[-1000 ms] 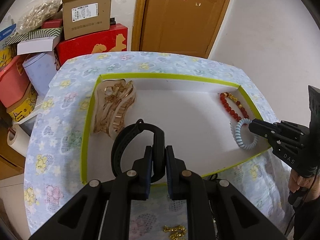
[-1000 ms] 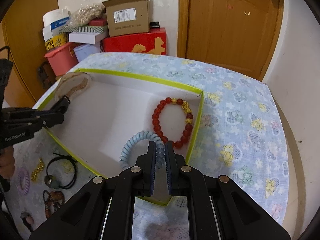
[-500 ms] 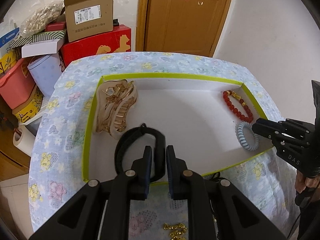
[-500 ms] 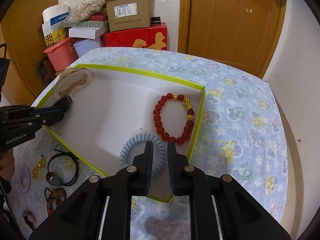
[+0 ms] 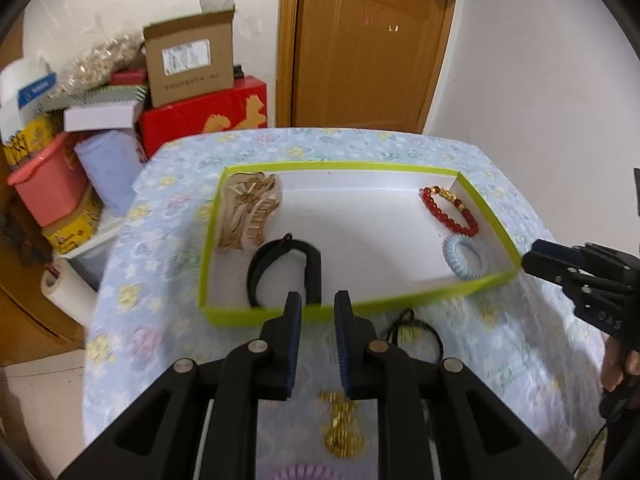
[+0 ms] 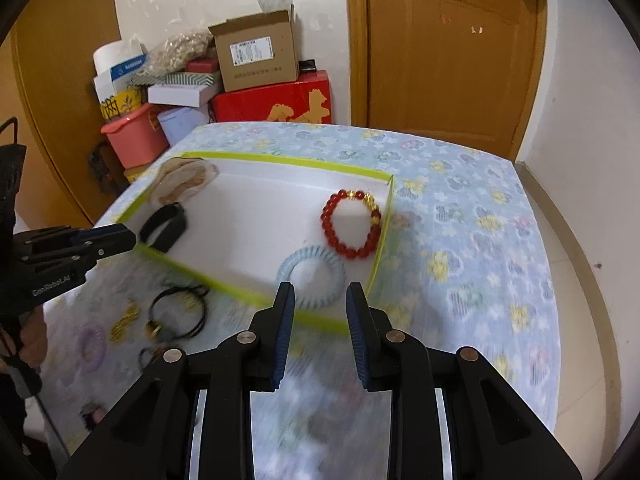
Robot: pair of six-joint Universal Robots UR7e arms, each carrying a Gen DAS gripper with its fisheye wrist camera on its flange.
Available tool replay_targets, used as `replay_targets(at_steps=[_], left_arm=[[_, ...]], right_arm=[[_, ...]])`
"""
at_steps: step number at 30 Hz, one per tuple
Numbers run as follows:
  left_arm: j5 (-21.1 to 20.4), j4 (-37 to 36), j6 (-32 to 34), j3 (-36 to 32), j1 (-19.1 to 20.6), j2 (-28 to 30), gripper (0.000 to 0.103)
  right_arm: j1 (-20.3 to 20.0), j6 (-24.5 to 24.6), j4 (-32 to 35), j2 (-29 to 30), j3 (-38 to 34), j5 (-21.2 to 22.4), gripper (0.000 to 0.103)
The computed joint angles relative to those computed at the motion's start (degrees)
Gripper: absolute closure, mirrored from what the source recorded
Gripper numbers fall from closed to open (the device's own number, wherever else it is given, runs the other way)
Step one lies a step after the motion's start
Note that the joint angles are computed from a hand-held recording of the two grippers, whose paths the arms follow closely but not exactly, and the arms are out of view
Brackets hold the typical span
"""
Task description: Organize jewelry
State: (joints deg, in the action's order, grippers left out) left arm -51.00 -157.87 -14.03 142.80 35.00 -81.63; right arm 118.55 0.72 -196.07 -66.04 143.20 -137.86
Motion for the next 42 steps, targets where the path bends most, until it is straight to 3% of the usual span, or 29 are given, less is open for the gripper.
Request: replay_targets(at_steps=[7,18,26,33,38,42], left_arm=[[1.2,9.7,-8.9,5.7,-6.4,-10.0,0.085],[2.0,34.1,-27.4,12.0,-19.1,-29.9,0.085],[0.1,52.6,-39.0,12.4,-27.1,-41.9,0.085],[-2.4,57.7,-42.3,12.1,-26.9,-48.7,0.085],[-2.5,58.2,-42.9,12.0,-26.6,-48.8,0.077],[-2.1,55.1,-41.0,12.3,-24.9,-46.7,0.076]], right_arm=[[6.8,9.7,3.7,-2.0,4.2,-2.1,0.076],[17.9,26.1,15.0,-5.9,7.8,-4.0,0.076],[22.9,32.5,20.0,-6.6,8.7,-3.0,0.075],[23.9,33.7,19.9,-6.2,9.1,-0.7,0.075],[23.7,33.5,19.6,-5.7,9.1,-0.5,0.075],[23.6,33.3,19.2,-5.5,9.2,-0.4,0.075]])
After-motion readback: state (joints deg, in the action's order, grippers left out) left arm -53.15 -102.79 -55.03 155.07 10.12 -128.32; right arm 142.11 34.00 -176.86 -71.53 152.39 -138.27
